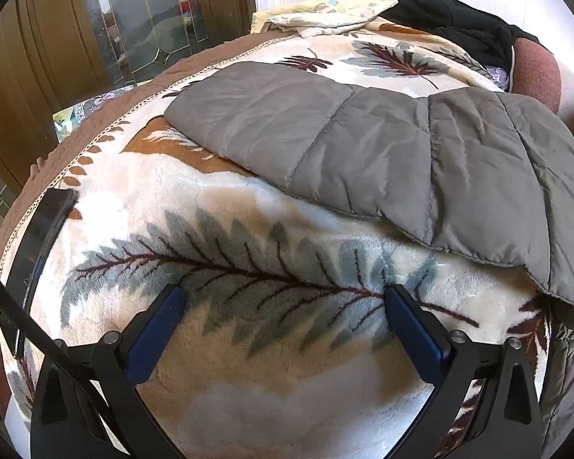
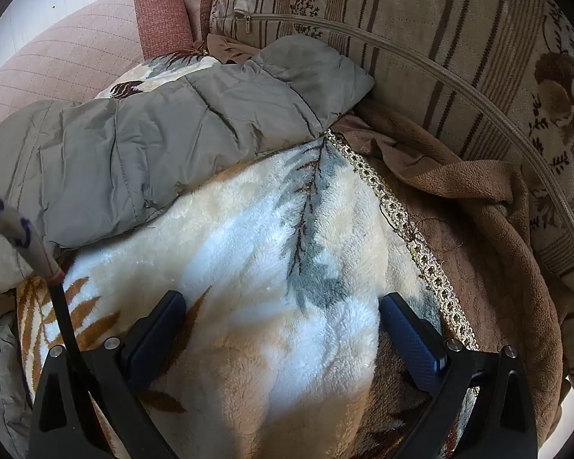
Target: Fold large clothes
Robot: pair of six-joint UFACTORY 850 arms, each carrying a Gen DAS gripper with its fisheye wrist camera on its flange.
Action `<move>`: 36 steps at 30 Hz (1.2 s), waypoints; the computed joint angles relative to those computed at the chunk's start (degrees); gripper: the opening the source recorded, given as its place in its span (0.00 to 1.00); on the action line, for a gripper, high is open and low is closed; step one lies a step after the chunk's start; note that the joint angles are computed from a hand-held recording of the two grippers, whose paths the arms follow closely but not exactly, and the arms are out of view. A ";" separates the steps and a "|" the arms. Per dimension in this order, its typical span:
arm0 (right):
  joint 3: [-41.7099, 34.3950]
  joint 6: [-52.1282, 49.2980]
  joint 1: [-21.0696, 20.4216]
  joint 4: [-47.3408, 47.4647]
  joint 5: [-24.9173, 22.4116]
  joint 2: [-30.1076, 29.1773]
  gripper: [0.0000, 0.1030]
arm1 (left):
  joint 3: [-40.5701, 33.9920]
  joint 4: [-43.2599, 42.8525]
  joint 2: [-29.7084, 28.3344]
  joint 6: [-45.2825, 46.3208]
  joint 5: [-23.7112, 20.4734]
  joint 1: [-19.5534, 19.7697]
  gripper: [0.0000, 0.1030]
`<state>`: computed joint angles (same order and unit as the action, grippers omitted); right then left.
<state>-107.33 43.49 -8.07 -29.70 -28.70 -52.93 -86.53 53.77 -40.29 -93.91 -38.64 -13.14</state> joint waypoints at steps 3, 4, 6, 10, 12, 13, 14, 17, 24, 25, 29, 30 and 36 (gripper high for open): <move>-0.14 0.23 0.07 -0.28 -0.21 -0.08 1.00 | -0.16 -0.88 -0.02 0.89 -0.03 0.08 1.00; -0.27 0.40 0.15 -0.56 -0.41 -0.16 1.00 | -0.16 -0.88 -0.01 0.92 -0.04 0.10 1.00; -0.06 0.54 0.11 -0.56 -0.05 -0.07 1.00 | -0.17 -0.65 -0.07 0.75 -0.18 0.04 1.00; 0.11 0.12 -0.08 -0.20 0.45 0.03 1.00 | -0.42 -0.81 -0.25 1.08 -0.48 0.10 1.00; -0.08 0.00 -0.12 -0.15 0.29 -0.09 1.00 | -0.82 -0.79 -0.54 1.28 -1.10 0.03 1.00; 0.81 0.07 -0.26 0.08 0.84 0.42 1.00 | -0.19 -0.33 -0.06 0.58 -0.67 0.01 1.00; 0.93 0.06 -0.35 0.00 0.88 0.54 1.00 | 0.48 -0.35 0.55 0.23 -0.16 0.02 1.00; 0.37 -0.35 -0.25 0.62 0.57 0.19 1.00 | 0.82 -0.35 0.83 0.02 0.29 0.08 1.00; -1.82 -9.33 -1.17 9.08 -1.47 -0.43 1.00 | 0.48 -0.95 0.67 1.19 0.76 0.29 1.00; -1.21 -10.04 -1.22 9.73 -1.12 0.00 1.00 | 0.74 -1.43 0.96 2.08 1.20 0.34 1.00; 2.53 -13.74 -1.51 13.89 0.07 2.56 1.00 | 3.28 -4.16 3.24 6.85 3.67 0.49 1.00; 3.03 -16.23 -1.63 16.01 -0.95 3.17 1.00 | 4.03 -4.59 3.92 7.67 3.89 0.37 1.00; 11.15 -16.71 -1.14 15.93 -3.46 10.40 0.95 | 11.66 3.95 11.86 -2.11 0.80 -2.88 1.00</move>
